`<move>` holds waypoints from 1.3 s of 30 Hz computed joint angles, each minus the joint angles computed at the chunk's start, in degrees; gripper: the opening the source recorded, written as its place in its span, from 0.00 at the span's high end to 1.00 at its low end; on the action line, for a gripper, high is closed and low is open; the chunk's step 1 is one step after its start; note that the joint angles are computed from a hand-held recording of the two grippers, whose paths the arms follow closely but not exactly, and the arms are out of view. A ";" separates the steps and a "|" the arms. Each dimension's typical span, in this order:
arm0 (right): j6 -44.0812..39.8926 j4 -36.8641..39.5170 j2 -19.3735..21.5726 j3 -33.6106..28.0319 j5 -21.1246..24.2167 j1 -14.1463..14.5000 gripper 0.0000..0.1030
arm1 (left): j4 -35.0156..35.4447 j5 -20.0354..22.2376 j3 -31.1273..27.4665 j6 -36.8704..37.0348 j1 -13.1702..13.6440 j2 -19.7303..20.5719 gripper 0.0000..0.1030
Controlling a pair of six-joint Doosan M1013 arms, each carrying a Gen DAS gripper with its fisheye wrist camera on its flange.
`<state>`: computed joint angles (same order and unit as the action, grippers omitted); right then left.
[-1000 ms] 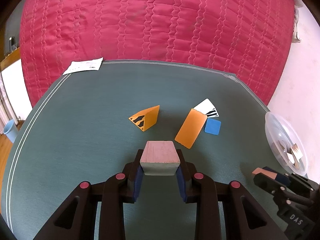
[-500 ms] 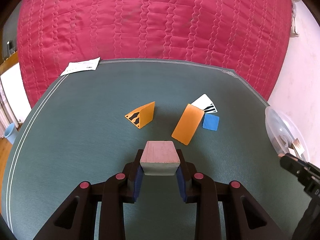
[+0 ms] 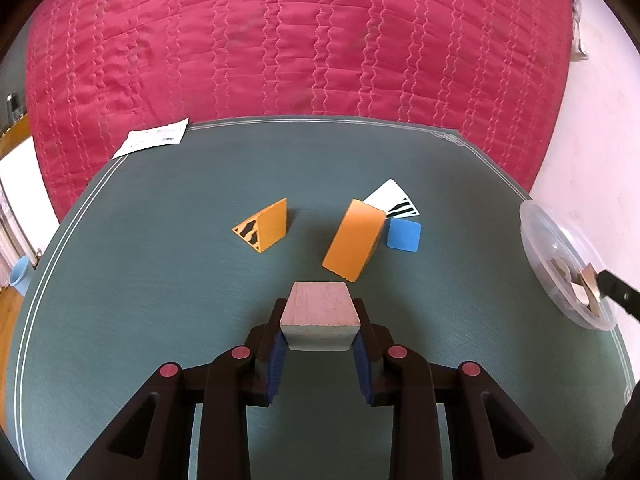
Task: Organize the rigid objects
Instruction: 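Carry the tan wedge into the clear bowl and open the right gripper while the left carries the cube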
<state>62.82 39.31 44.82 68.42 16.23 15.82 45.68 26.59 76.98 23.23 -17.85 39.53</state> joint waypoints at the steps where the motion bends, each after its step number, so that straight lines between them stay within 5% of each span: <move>1: 1.12 -0.75 -0.18 0.33 -0.54 -0.28 0.70 | -0.12 0.08 -0.06 0.27 -0.08 0.05 0.70; 27: 24.65 -22.38 0.06 1.04 -4.52 -2.93 0.70 | -4.73 1.68 -2.82 7.32 -1.83 1.21 0.70; 32: 27.00 -23.97 0.08 1.44 -5.44 -3.24 0.61 | -5.21 1.86 -3.44 8.70 -2.16 1.41 0.70; 39: 31.39 -28.27 -0.51 3.16 -7.20 -3.57 0.61 | -5.91 1.92 -4.87 11.15 -2.75 1.91 0.70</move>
